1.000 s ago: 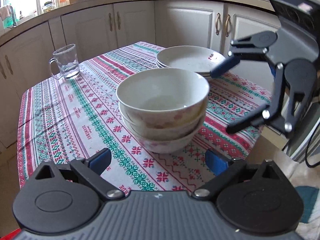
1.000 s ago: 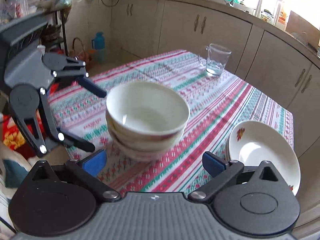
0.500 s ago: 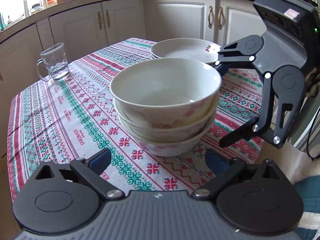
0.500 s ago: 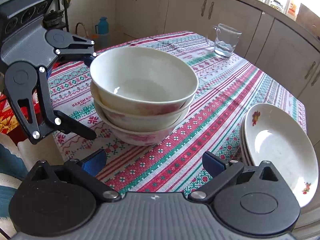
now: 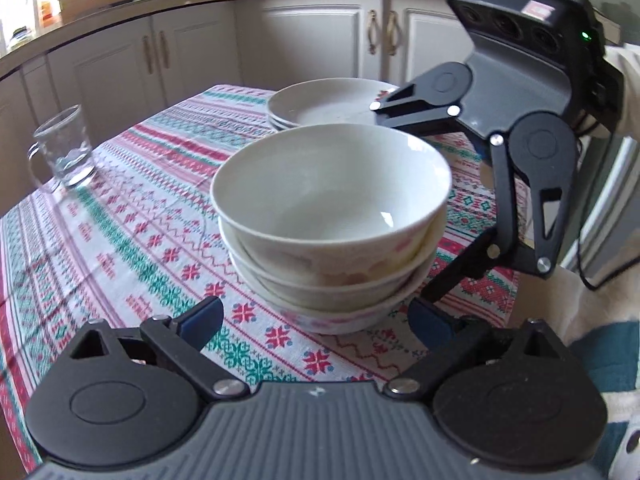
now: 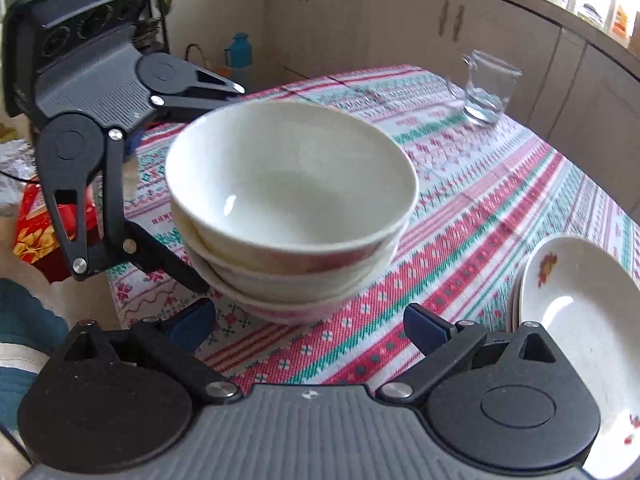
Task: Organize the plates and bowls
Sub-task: 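Lift the bowl stack with both grippers and carry it over the plate stack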
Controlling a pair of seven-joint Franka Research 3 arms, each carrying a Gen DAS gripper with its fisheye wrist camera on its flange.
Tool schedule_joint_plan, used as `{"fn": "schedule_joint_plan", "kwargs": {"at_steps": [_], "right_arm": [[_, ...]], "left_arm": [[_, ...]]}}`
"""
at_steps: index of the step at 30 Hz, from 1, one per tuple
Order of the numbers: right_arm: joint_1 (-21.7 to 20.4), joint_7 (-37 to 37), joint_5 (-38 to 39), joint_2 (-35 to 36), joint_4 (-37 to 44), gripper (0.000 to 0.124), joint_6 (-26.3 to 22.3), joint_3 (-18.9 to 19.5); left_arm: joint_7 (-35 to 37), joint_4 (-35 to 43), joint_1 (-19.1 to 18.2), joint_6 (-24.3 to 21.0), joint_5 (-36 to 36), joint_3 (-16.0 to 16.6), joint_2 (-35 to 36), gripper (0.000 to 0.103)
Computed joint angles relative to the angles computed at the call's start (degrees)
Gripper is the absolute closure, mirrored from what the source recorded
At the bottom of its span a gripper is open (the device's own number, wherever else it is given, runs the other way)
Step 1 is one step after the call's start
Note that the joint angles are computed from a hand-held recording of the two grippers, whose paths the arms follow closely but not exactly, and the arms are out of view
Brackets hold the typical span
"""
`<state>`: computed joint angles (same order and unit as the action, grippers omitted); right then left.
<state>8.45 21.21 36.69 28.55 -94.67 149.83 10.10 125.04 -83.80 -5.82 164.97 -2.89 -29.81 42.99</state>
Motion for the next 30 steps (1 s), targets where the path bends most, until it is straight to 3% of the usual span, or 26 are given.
{"fn": "schedule_joint_plan", "kwargs": {"at_steps": [11, 30], "right_arm": [[0.3, 0.4, -3.3, 2.3, 5.8, 0.030, -6.8, -0.8], [0.9, 1.4, -7.8, 5.2, 12.8, 0.036, -15.4, -2.0]], "left_arm": [[13.7, 5.4, 2.9, -5.9, -4.1, -4.4, 3.4, 0.010], [24.1, 12.9, 0.2, -16.0, -12.4, -1.2, 5.4, 0.014]]}}
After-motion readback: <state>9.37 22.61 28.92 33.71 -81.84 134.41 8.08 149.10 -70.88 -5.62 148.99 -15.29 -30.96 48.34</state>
